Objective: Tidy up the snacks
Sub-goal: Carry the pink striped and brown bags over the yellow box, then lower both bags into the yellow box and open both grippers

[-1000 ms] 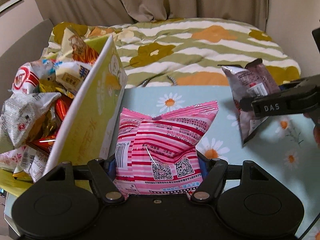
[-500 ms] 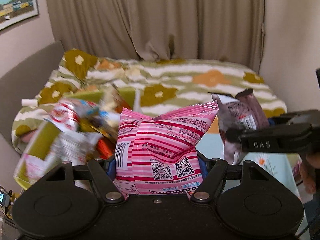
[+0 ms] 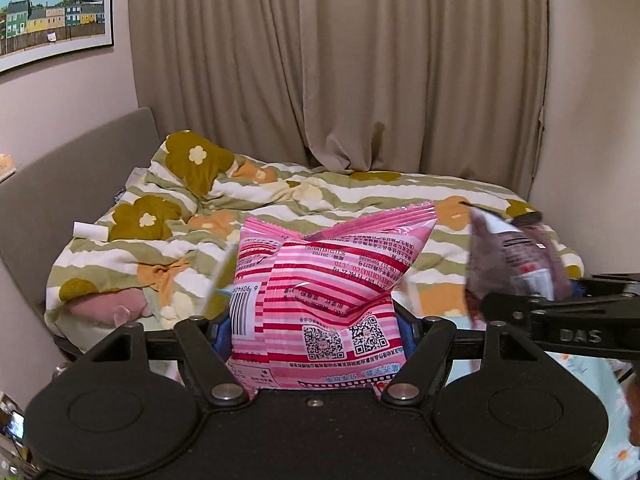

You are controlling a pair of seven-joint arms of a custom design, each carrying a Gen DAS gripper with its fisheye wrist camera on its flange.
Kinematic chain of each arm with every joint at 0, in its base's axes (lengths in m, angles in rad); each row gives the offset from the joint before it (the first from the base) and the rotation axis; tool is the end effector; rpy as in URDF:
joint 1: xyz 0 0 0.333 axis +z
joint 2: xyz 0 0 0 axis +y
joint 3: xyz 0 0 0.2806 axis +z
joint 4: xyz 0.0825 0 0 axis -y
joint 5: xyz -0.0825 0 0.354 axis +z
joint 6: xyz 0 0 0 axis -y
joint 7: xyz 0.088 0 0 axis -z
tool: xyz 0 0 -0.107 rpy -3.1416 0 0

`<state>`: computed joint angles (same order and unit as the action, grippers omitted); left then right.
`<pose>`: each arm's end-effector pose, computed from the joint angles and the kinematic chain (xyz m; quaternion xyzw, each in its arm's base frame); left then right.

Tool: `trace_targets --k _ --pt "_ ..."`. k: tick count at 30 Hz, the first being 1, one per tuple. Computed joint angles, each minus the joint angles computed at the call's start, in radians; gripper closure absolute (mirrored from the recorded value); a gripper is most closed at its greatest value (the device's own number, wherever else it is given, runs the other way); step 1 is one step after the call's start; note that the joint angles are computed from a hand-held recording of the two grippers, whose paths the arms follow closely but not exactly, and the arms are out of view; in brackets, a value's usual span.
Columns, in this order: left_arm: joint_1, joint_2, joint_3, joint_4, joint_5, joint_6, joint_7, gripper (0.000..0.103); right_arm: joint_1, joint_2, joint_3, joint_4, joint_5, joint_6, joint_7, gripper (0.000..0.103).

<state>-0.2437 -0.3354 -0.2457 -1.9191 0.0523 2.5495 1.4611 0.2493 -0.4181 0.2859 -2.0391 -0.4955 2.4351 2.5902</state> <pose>0.4144 -0.2485 0.7088 -0.4763 0.7476 -0.3770 0.2686 0.3849 0.2593 0.6693 -0.5588 0.6912 -0.2773 0.3647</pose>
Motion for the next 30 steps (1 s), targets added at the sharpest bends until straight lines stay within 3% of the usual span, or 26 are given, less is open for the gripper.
trace_targets --k 5,11,13,16,19,30 --pt "-0.013 0.042 0.096 0.02 -0.12 0.002 0.195 0.027 -0.009 0.163 0.123 0.207 -0.147 -0.167 0.195 0.033" --pt "0.019 0.147 0.113 0.102 -0.215 -0.049 0.353 0.027 0.067 0.328 0.16 0.402 -0.259 -0.35 0.338 0.033" --pt "0.03 0.177 0.108 0.118 -0.243 -0.059 0.382 0.025 0.099 0.369 0.154 0.452 -0.279 -0.396 0.358 0.033" --pt "0.049 0.208 0.1 0.139 -0.267 -0.099 0.397 0.009 0.144 0.416 0.13 0.504 -0.286 -0.441 0.365 0.033" --pt "0.066 0.186 0.109 0.109 -0.324 -0.107 0.426 0.001 0.186 0.432 0.101 0.515 -0.281 -0.456 0.377 0.033" --pt "0.091 0.031 0.142 -0.025 -0.367 -0.136 0.406 0.001 0.319 0.435 -0.027 0.505 -0.285 -0.445 0.389 0.033"
